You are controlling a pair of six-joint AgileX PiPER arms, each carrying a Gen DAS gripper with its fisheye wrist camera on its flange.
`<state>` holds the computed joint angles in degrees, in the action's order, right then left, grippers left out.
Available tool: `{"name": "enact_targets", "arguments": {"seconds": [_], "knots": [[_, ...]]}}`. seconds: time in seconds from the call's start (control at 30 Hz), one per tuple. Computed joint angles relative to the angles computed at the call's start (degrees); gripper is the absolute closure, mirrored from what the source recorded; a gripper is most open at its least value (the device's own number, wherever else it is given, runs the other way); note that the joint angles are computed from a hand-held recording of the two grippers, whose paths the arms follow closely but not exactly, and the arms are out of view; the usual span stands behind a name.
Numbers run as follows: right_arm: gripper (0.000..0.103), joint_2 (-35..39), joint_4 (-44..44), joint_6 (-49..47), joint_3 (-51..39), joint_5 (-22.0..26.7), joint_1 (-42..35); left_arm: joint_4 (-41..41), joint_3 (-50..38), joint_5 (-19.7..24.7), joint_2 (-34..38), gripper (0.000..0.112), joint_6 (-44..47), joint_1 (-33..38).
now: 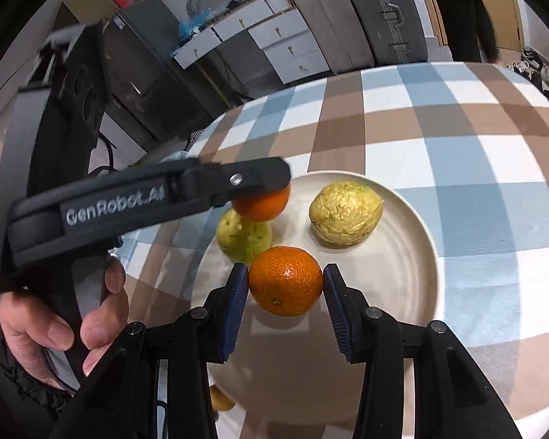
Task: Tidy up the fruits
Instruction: 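Carry both oranges onto the white plate and open both tools, then raise both tools away from the plate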
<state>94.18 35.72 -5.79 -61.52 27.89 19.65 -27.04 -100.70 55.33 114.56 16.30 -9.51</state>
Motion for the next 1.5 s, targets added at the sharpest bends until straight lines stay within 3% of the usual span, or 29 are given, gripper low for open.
{"name": "enact_targets", "arguments": {"seconds": [0.23,0.37,0.4,0.47,0.53,0.6,0.67,0.73,0.83,0.93,1.0,1.07,1.2,1.43,1.5], "knots": [[0.060,4.6,-3.3,5.0,-2.6,-1.7,1.7,1.7,-0.9,-0.8,1.9,0.074,-1.0,-0.9],[0.059,4.2,-14.2,15.2,-3.2,-5.2,4.1,0.3,-2.1,1.3,2.9,0.073,-0.9,-0.3],[0.055,4.1,-14.9,15.8,-3.3,-5.7,4.2,0.2,-2.4,1.6,3.0,0.070,-1.1,-0.2],[0.036,3.4,-13.6,13.6,-2.7,-7.0,4.5,-1.5,-2.5,2.3,3.0,0.052,-0.6,0.6],[0.034,2.4,-17.6,16.8,-2.3,-7.5,5.4,-1.8,-1.2,1.6,1.6,0.035,-0.8,1.1],[0.030,0.7,-16.0,15.1,-0.9,-7.7,5.2,0.1,-0.1,0.3,-0.1,0.032,-2.3,1.0],[0.017,-1.8,-11.0,10.7,1.6,-7.5,4.3,-2.2,0.2,1.5,-1.1,0.031,-1.5,2.1],[0.017,-4.7,-11.8,12.0,4.3,-8.1,4.5,-2.6,1.3,1.9,-2.9,0.031,-2.3,2.8],[0.016,-9.8,-14.1,14.6,8.0,-7.5,4.7,-2.7,5.5,0.8,-8.0,0.030,-1.3,3.2],[0.002,-15.7,-22.9,24.8,11.5,-7.0,5.7,-1.0,11.5,-1.5,-15.4,0.026,-1.1,3.3],[0.002,-19.7,-29.4,32.2,14.1,-7.6,6.9,-1.2,16.1,-3.6,-20.6,0.023,-0.2,3.8],[0.002,-23.2,-33.9,37.4,15.9,-7.2,7.9,-0.2,20.4,-6.1,-25.8,0.011,-1.0,4.2],[0.001,-27.8,-45.2,49.7,16.7,-4.2,11.3,2.8,28.3,-9.9,-36.8,0.010,-2.3,4.1],[0.000,-35.8,-72.1,77.9,16.3,7.8,26.1,12.2,37.4,-11.9,-53.6,0.010,-6.8,1.6],[0.000,-37.2,-76.3,82.6,16.5,11.0,30.4,16.9,40.2,-11.7,-59.1,0.010,-10.7,0.3]]}}
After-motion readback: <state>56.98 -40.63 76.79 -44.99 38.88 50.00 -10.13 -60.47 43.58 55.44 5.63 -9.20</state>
